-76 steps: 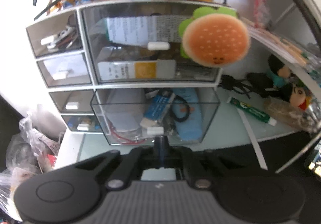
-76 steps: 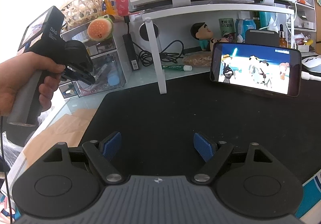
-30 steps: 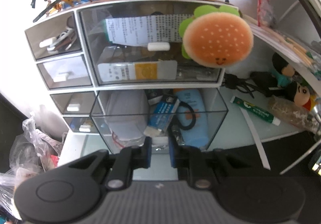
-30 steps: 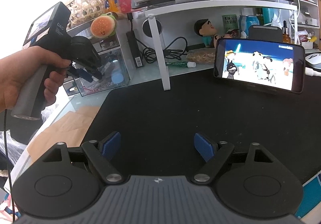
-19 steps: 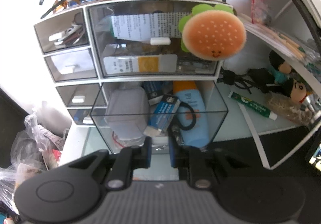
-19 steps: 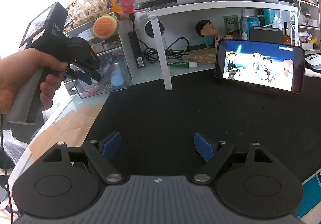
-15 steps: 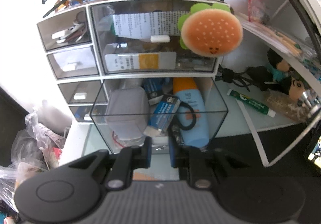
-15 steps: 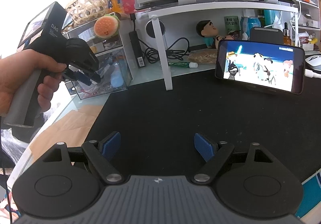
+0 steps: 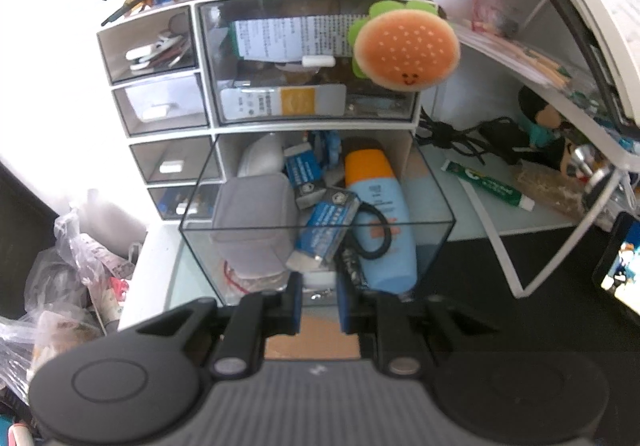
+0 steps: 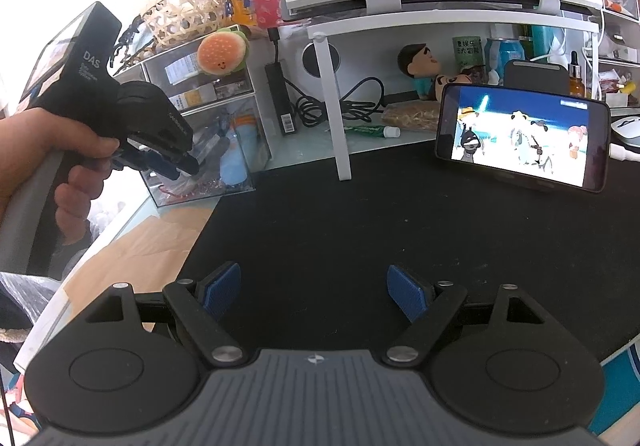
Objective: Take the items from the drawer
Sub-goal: 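Pull the clear drawer outward with the left gripper, then hold the opened drawer steady with the left gripper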
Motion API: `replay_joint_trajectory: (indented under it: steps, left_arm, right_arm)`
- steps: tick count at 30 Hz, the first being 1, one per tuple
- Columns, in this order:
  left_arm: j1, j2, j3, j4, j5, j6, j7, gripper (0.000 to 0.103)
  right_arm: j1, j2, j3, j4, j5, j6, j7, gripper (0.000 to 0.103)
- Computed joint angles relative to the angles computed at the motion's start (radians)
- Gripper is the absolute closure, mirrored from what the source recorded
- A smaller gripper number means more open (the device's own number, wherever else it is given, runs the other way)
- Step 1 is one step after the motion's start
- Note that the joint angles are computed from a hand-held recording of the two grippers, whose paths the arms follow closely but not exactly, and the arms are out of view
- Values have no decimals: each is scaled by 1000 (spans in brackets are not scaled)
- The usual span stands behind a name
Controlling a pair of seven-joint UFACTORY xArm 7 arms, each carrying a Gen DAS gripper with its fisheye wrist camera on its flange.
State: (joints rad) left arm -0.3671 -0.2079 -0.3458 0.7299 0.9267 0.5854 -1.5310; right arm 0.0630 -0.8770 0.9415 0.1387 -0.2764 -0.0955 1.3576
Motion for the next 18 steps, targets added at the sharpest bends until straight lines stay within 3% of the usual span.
replay_joint_trajectory:
  steps: [18]
  left_arm:
    - [0,-70,-37,-55,-69,0,43,85]
  right_arm:
    - [21,-7,-20,-19,3,-14,-15,18]
